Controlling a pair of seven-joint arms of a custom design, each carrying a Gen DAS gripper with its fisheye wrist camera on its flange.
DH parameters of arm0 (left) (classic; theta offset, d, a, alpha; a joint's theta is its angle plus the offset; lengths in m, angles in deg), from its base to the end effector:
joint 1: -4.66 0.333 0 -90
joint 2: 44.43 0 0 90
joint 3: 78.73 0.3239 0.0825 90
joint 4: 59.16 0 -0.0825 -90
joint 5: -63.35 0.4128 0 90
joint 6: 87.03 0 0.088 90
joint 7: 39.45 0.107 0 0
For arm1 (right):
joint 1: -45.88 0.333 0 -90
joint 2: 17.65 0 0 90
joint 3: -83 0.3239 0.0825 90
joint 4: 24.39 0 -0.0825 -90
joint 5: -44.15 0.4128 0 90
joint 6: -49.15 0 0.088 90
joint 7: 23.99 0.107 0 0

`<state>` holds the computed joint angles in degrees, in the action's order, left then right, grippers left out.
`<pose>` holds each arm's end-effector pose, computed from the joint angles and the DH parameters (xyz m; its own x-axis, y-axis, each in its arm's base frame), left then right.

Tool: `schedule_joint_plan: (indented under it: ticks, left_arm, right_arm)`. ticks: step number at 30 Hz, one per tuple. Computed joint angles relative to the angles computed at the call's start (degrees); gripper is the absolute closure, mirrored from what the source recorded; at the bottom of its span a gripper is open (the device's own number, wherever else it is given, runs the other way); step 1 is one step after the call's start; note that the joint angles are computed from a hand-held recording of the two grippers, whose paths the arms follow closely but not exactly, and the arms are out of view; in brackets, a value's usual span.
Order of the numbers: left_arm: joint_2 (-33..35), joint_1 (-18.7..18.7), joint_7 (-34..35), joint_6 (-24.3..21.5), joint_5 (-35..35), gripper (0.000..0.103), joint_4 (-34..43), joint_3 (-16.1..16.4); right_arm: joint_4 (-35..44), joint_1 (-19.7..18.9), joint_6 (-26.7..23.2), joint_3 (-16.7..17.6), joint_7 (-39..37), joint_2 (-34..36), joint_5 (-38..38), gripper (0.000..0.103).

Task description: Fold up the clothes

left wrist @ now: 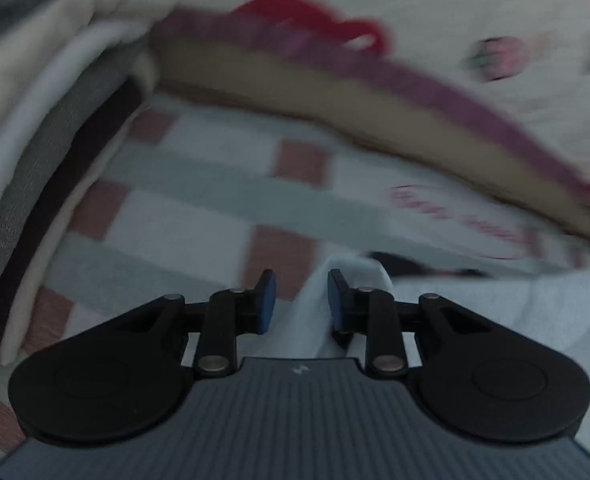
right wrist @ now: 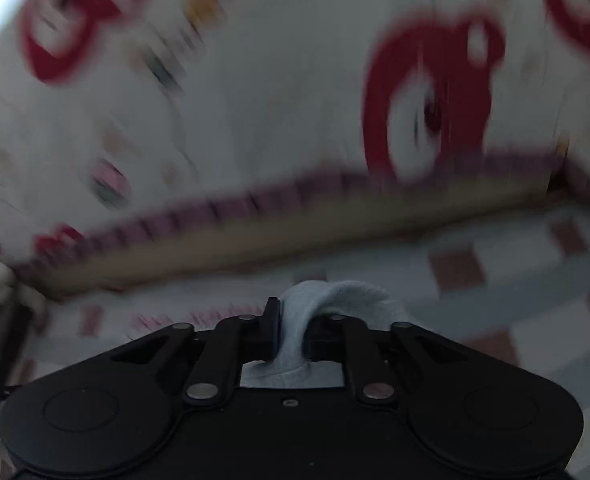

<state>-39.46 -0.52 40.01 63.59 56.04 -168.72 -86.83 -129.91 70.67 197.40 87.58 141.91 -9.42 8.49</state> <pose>0.6378 -0.1447 0.5179 -0.0245 -0.9724 0.2322 -0.8287 -0.1101 -0.5487 0.5805 0.3361 0.5099 -0.2618 -0.9218 -0.2858 -0.6899 0.3858 -0.6125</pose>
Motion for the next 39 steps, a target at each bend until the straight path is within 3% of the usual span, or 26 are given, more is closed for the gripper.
schedule_joint_plan:
  ticks: [2,3,6,7,8,11,15,20,25,27,30,35,36,38,39]
  left_arm:
    - [0.25,1.14,7.22,1.17,-6.36,0.078,-0.45,-0.75]
    - [-0.42,1.79,12.94,1.98,-11.79,0.076,-1.37,-1.43]
    - [-2.27,2.96,28.58,0.40,-24.20,0.069,-3.32,-3.18]
    - [-2.46,1.71,29.41,0.16,-25.22,0.067,-3.69,-2.37]
    - [-2.50,1.14,28.81,0.14,-25.23,0.061,-4.00,-2.34]
    - [-2.75,0.08,26.83,0.16,-29.11,0.060,-5.35,-2.33]
    - [-3.60,-1.34,22.81,2.05,-23.88,0.064,-8.15,-2.24]
    - [-3.65,-2.14,22.26,0.22,-21.86,0.067,-8.24,-2.25]
    - [-4.32,-2.74,9.04,2.56,-18.40,0.062,-9.43,-2.12]
    - [-5.11,-2.80,5.46,3.97,-17.49,0.065,-10.63,-2.09]
    - [-5.65,-3.23,13.60,6.47,-26.44,0.065,-11.90,-2.19]
    - [-5.61,-3.45,21.18,5.54,-31.31,0.067,-12.57,-2.00]
    - [-5.15,-3.31,21.54,4.22,-31.16,0.079,-12.07,-1.88]
    - [-2.92,-3.04,17.84,1.32,-24.29,0.103,-9.42,-1.76]
    - [-2.05,-3.05,16.45,0.55,-20.39,0.103,-8.15,-1.74]
  right_arm:
    - [4.16,0.48,-5.09,-0.60,-1.54,5.12,2.83,0.081]
    - [4.50,0.36,-4.85,-0.52,-1.31,6.27,2.39,0.081]
    - [1.76,1.16,0.66,-1.53,2.68,6.55,1.50,0.078]
    - [-0.14,1.41,3.30,-1.70,4.46,5.74,1.15,0.073]
    - [-1.87,1.66,5.62,-1.83,6.09,4.99,0.67,0.070]
    - [-5.75,2.17,8.26,-1.41,7.25,2.71,-0.36,0.067]
    - [-9.39,1.67,9.82,-0.29,5.18,0.52,-0.09,0.067]
    - [-9.55,0.30,16.06,3.80,-8.22,2.58,11.97,0.065]
    - [-2.60,2.73,19.07,7.07,-20.13,9.15,18.00,0.060]
    - [0.33,4.38,18.71,7.03,-23.49,11.31,18.69,0.060]
    - [3.54,7.34,15.75,5.30,-25.81,12.97,17.39,0.059]
    - [7.28,9.02,10.87,6.06,-33.74,15.33,18.01,0.058]
    - [8.50,9.87,9.11,5.71,-34.52,16.02,17.62,0.057]
    - [11.10,11.44,5.51,5.17,-36.08,17.51,16.79,0.056]
    - [12.33,12.20,3.73,4.87,-36.75,18.17,16.27,0.054]
